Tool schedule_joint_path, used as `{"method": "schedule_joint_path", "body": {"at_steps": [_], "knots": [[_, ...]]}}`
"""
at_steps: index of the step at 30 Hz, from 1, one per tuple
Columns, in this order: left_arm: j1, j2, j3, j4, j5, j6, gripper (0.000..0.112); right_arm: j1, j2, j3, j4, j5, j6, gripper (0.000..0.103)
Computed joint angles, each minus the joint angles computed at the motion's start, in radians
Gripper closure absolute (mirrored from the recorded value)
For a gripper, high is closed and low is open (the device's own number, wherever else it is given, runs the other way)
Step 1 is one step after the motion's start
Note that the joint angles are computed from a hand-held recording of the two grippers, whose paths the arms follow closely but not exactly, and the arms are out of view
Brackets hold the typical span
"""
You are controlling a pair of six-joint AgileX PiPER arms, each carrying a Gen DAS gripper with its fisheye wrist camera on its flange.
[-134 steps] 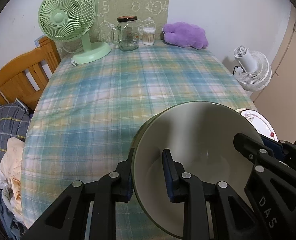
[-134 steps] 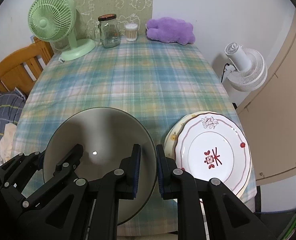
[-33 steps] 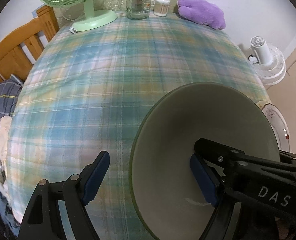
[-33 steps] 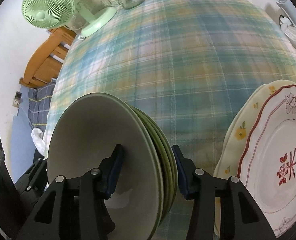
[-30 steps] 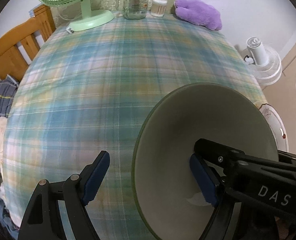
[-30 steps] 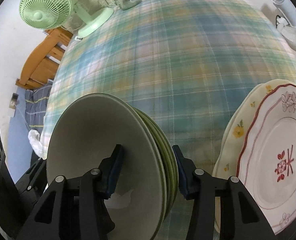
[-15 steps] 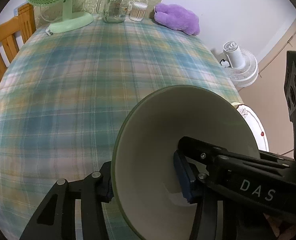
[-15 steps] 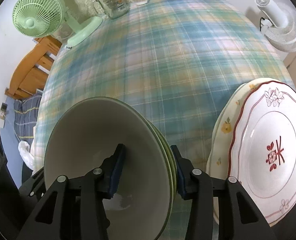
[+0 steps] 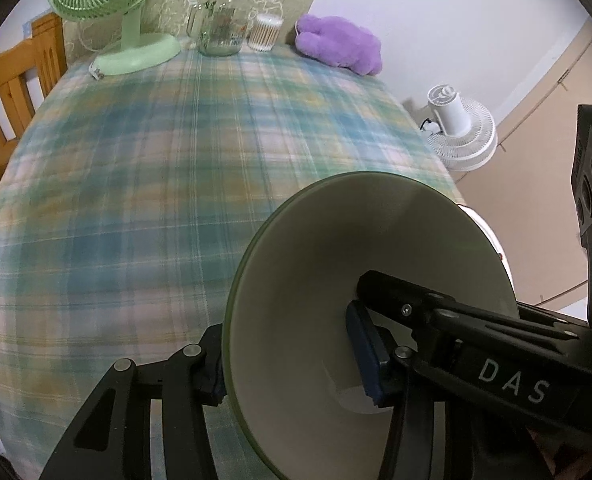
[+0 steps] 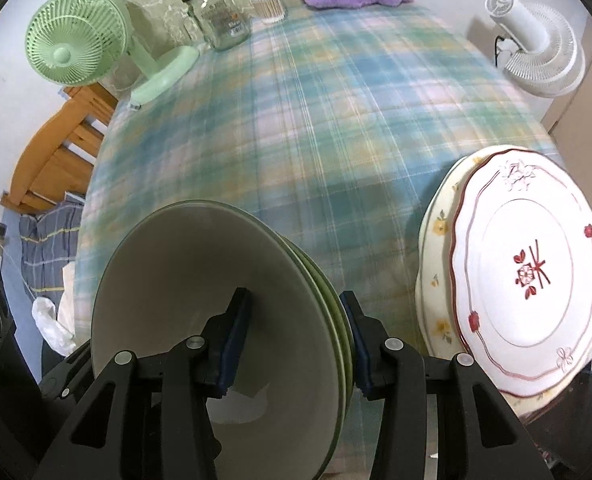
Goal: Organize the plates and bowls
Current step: 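Lift the nested bowls and carry them over the plate stack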
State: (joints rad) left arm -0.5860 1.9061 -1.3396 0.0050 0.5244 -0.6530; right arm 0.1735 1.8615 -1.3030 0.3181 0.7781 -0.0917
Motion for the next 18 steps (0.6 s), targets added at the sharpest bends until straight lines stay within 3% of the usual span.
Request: {"method": "schedule_joint_path", "body": {"at_steps": [10, 18], "knots": [[-0.02, -0.059, -0.006, 0.062, 0.053, -0.033, 0.063, 0.019, -0.111, 0.059, -0.001, -0.008, 0.057, 0.055], [-0.08, -0.026, -0.086, 0.219, 0.104, -0.184, 0.063, -0.036, -0.141, 0.075, 0.079, -0.016, -0.045, 0.055]]}}
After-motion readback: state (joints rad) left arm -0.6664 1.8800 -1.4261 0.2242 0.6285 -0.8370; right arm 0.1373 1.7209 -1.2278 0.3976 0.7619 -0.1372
